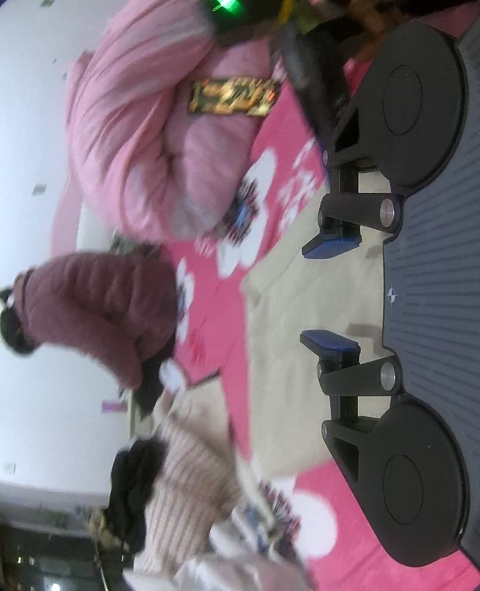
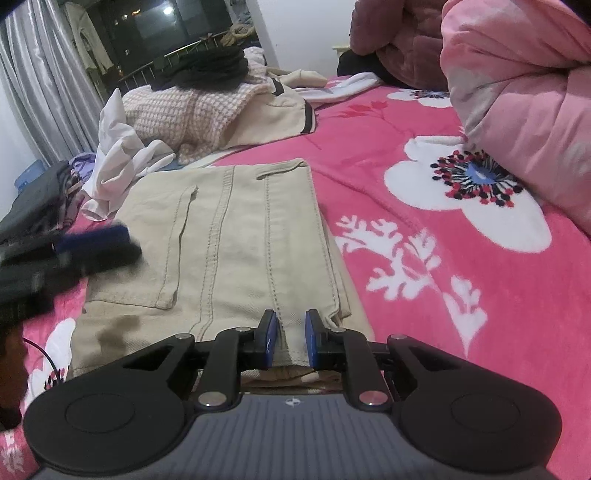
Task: Fold clothes
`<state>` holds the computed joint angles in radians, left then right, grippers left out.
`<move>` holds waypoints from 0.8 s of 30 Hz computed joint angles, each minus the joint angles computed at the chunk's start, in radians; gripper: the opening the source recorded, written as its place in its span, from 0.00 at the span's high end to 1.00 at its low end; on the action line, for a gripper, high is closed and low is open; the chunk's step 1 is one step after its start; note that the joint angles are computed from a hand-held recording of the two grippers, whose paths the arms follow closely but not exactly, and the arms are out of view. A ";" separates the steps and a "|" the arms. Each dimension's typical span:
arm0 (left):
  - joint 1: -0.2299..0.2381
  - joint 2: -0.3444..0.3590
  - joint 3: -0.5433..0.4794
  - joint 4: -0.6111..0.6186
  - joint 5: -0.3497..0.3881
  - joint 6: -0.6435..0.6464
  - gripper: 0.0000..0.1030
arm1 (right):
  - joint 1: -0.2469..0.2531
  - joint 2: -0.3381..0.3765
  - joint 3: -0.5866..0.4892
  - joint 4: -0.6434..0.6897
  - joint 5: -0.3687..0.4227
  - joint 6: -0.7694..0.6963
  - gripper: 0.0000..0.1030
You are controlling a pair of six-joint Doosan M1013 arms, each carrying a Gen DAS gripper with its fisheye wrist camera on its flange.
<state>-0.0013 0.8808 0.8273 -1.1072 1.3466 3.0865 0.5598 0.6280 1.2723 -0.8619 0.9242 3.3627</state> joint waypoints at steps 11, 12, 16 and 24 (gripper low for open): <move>-0.043 0.131 -0.192 0.121 -0.148 -0.137 0.60 | 0.004 0.006 -0.009 -0.012 0.015 0.009 0.84; -0.044 0.124 -0.183 0.125 -0.154 -0.123 0.60 | 0.003 0.006 -0.009 -0.011 0.015 0.008 0.84; -0.040 0.119 -0.209 0.100 -0.126 -0.145 0.60 | 0.003 0.006 -0.009 -0.011 0.014 0.011 0.84; -0.061 0.202 -0.328 0.162 -0.127 -0.178 0.54 | 0.002 -0.001 0.008 -0.027 -0.011 0.030 0.83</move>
<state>-0.0623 1.0830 0.4989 -0.9448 1.2198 2.9088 0.5614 0.6267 1.2801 -0.8889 0.9129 3.3929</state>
